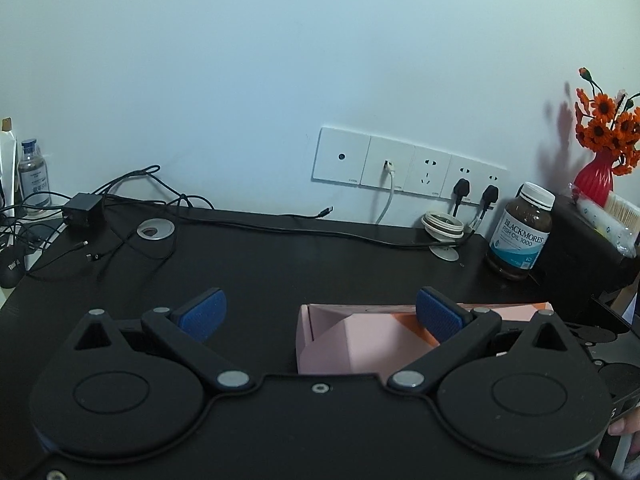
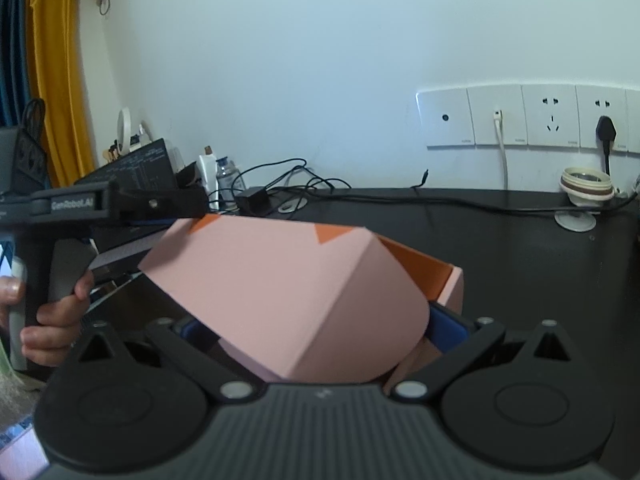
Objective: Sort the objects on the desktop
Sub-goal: 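Press the lid down onto the box with the right tool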
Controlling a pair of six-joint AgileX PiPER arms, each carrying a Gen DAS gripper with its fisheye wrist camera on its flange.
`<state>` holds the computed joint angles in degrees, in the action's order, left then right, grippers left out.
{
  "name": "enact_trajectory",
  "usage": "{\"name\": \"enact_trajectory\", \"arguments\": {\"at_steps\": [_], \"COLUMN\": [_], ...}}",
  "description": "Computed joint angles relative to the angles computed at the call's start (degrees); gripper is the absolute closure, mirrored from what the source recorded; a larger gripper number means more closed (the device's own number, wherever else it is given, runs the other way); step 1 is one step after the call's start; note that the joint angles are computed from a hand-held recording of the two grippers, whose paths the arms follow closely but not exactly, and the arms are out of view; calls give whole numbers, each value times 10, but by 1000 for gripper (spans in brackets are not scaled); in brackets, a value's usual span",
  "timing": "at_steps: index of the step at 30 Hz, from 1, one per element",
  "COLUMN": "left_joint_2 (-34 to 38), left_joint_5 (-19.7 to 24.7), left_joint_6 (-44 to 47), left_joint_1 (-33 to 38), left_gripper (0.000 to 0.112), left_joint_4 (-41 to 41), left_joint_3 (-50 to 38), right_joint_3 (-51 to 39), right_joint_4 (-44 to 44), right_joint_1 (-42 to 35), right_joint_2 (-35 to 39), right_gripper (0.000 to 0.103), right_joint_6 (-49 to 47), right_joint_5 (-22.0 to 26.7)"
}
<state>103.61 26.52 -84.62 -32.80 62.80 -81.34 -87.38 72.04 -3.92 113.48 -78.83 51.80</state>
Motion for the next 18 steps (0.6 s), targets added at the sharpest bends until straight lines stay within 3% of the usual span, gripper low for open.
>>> {"name": "enact_trajectory", "arguments": {"at_steps": [18], "left_joint_2": [6], "left_joint_5": [17], "left_joint_6": [-7], "left_joint_1": [-20], "left_gripper": [9], "left_joint_4": [7], "left_joint_3": [14], "right_joint_3": [103], "right_joint_4": [8], "right_joint_1": [-28], "right_joint_2": [-61], "right_gripper": [1], "right_joint_6": [-58], "right_joint_5": [-3]}}
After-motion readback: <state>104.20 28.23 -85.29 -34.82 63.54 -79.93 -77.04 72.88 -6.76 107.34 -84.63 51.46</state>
